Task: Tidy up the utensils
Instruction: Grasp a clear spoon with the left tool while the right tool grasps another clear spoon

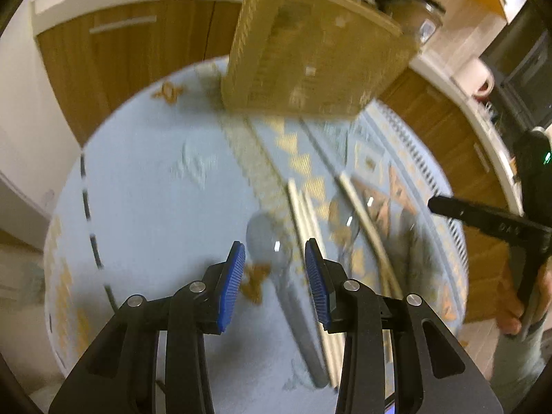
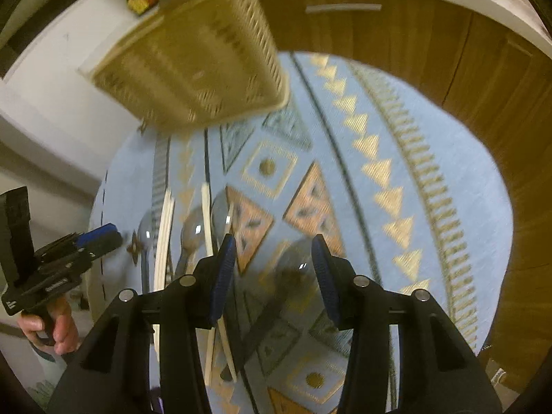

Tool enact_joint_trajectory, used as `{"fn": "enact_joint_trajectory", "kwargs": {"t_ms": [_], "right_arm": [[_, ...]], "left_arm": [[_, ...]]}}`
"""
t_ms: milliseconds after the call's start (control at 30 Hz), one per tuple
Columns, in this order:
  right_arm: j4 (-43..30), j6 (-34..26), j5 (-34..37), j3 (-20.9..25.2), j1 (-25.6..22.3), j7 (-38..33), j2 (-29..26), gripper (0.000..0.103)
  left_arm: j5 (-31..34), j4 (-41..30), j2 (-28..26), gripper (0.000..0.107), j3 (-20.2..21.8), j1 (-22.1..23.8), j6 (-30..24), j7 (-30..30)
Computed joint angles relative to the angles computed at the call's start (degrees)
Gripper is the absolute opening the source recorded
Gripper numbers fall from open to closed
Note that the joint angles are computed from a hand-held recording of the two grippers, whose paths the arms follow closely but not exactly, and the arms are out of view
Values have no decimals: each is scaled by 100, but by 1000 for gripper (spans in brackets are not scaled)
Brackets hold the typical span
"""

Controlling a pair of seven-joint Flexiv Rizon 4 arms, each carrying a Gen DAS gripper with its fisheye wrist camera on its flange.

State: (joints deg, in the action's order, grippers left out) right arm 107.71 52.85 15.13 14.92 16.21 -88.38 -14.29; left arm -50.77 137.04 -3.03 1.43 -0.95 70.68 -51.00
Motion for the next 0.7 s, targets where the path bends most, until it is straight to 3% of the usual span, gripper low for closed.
{"fn": "enact_joint_trajectory", "kwargs": {"t_ms": [200, 333, 500, 600, 700], "right_arm": [[-109, -598, -42, -4, 51, 96, -107, 40], [-46, -634, -183, -42, 97, 223, -122, 38], [-138, -963, -188, -57, 89, 383, -217, 32], [-221, -1127, -248, -63, 97, 421, -237, 31], [-272, -1232, -293, -70, 136, 523, -263, 31]], "left_arm": [[784, 43, -119, 35, 43, 46, -133, -452], [1413, 3, -160, 35, 50, 46, 59, -838], [3001, -269, -305, 39, 187, 29, 109, -1714], [4163, -527, -365, 36, 315, -17, -34, -2279], [4309, -592, -375, 29, 269, 59, -84, -2326]]}}
